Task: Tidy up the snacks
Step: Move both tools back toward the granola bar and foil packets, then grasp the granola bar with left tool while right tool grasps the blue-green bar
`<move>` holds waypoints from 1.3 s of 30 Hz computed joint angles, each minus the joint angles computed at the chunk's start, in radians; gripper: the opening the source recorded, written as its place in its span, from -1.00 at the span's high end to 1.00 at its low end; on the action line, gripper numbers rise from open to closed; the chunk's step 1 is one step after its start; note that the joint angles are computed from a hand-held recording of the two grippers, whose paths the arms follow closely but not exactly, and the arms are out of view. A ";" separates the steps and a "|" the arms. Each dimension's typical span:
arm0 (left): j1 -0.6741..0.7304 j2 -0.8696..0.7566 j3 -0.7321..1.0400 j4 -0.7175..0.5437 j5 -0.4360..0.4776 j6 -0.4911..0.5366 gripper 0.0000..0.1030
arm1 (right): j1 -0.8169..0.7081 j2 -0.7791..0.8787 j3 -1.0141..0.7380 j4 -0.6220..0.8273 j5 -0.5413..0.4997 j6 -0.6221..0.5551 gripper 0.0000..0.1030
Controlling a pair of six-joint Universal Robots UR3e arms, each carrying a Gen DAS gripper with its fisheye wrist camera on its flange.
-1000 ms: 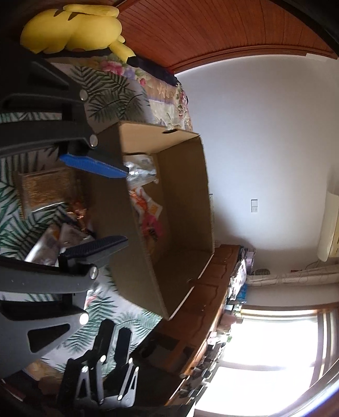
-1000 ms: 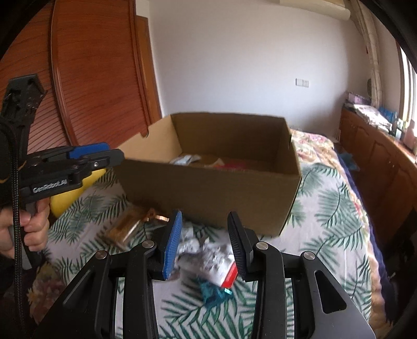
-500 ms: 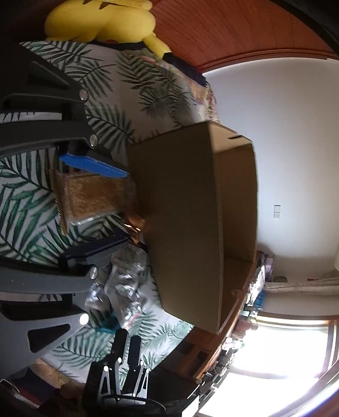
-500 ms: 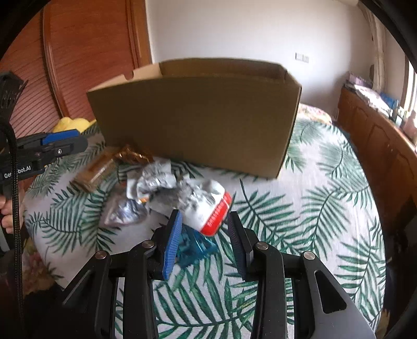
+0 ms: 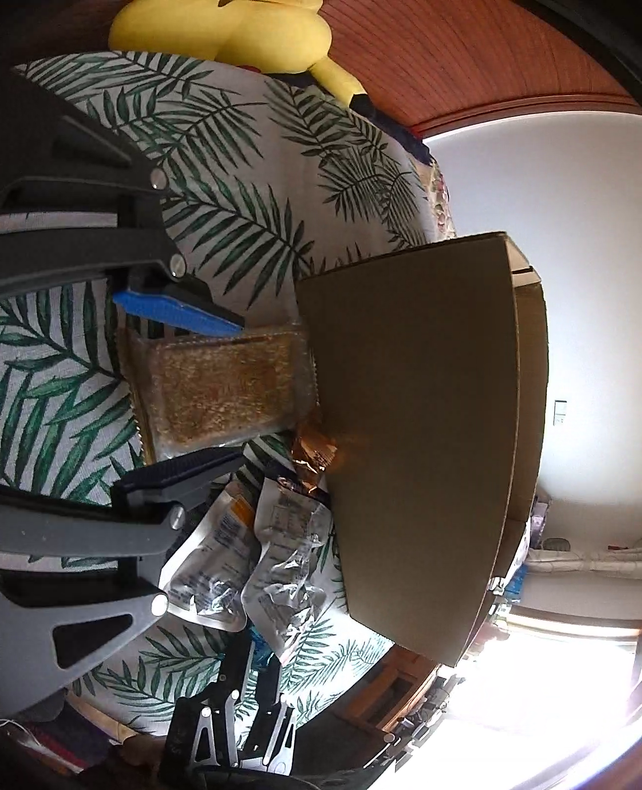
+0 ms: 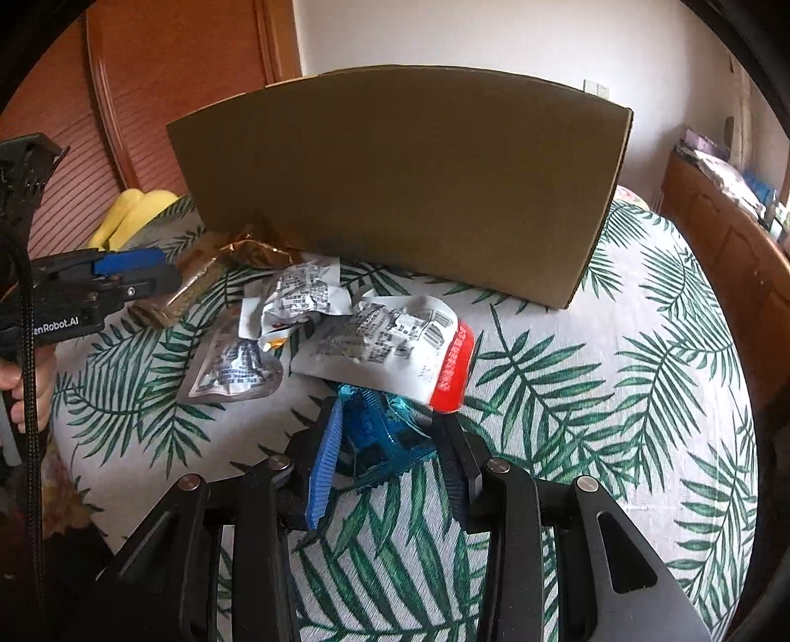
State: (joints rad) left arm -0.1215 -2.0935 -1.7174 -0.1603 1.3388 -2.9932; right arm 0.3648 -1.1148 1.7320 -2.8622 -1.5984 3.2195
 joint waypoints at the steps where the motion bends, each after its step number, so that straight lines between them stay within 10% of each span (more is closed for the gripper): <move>1: 0.000 -0.001 0.001 -0.002 0.000 -0.001 0.03 | 0.009 0.014 -0.021 0.009 -0.008 0.002 0.22; 27: -0.064 -0.109 0.118 -0.044 0.089 -0.001 -0.36 | 0.023 0.036 -0.014 -0.035 -0.029 -0.010 0.12; 39: -0.011 -0.087 0.036 0.053 0.021 -0.043 0.09 | 0.022 0.036 -0.009 -0.042 -0.028 -0.011 0.11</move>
State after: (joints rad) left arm -0.1326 -2.1806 -1.6811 -0.1071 1.3594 -3.0367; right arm 0.3870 -1.0792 1.7235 -2.9043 -1.6266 3.2088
